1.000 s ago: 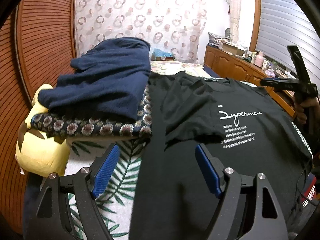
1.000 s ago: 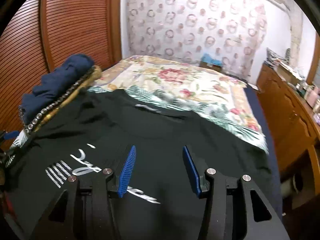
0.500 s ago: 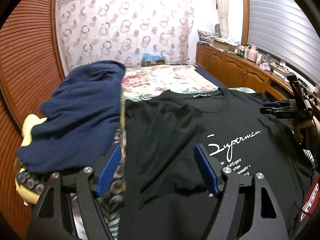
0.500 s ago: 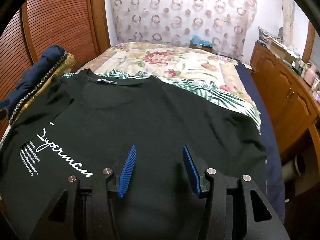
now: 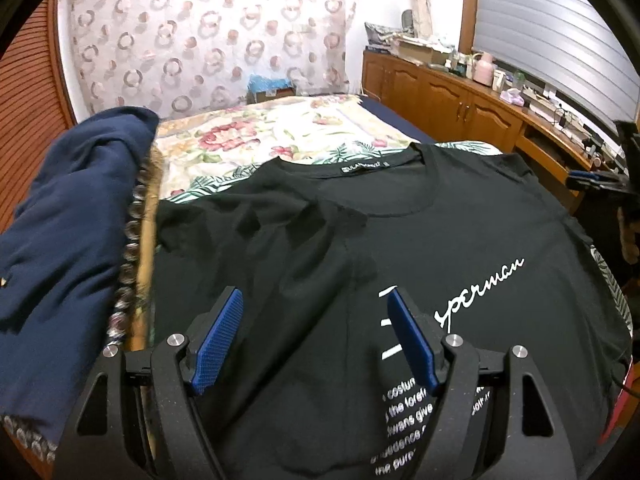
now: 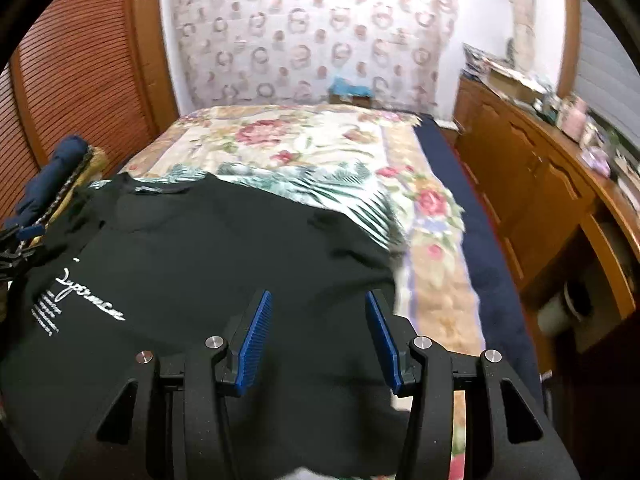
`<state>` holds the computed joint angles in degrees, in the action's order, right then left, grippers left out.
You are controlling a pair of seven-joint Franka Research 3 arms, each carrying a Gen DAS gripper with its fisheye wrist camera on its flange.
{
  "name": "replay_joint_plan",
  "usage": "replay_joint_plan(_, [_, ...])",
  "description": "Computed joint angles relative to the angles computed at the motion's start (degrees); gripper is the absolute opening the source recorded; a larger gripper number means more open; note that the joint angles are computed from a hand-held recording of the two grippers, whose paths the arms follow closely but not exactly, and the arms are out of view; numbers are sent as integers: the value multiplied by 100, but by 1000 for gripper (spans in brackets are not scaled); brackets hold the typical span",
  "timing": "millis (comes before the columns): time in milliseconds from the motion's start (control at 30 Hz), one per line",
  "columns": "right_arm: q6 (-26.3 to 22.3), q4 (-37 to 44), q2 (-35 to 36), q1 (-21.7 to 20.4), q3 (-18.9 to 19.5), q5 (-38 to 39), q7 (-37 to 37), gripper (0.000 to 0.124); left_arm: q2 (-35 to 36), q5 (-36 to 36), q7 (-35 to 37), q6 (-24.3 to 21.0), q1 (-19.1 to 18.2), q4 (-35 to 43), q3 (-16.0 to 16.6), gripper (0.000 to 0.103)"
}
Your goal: Fold small clothes
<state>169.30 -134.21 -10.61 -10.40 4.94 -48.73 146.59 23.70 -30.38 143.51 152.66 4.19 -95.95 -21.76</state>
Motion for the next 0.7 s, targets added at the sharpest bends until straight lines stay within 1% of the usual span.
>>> replay_joint_plan(100, [-54, -190, -42, -5, -35, 177, 92, 51, 179, 299, -268, -198, -150, 236, 125, 76])
replay_joint_plan(167, [-9, -313, -44, 50, -121, 527, -14, 51, 278, 514, -461, -254, -234, 360, 191, 76])
replay_joint_plan(300, [84, -537, -66, 44, -112, 1040, -30, 50, 436, 728, -671, -412, -240, 558, 174, 76])
replay_joint_plan(433, [241, -839, -272, 225, -289, 1990, -725, 50, 530, 1006, -886, -464, -313, 622, 221, 76])
replay_joint_plan(500, [267, -935, -360, 322, -362, 2407, -1078, 49, 474, 1097, -834, -246, -310, 467, 189, 77])
replay_joint_plan(533, [272, -1011, -445, 508, -597, 2788, -1515, 47, 479, 1129, -819, -199, -299, 452, 167, 77])
replay_joint_plan(600, [263, -1056, -499, 509, -603, 3040, -1797, 43, 471, 1152, -806, -228, -261, 436, 118, 79])
replay_joint_plan(633, [308, -1066, -495, 479, -560, 3134, -1881, 42, 445, 1191, -809, -186, -270, 391, 120, 79])
replay_joint_plan(700, [425, -1186, -566, 489, -589, 3410, -2135, 36, 476, 1210, -801, -246, -239, 441, 97, 83])
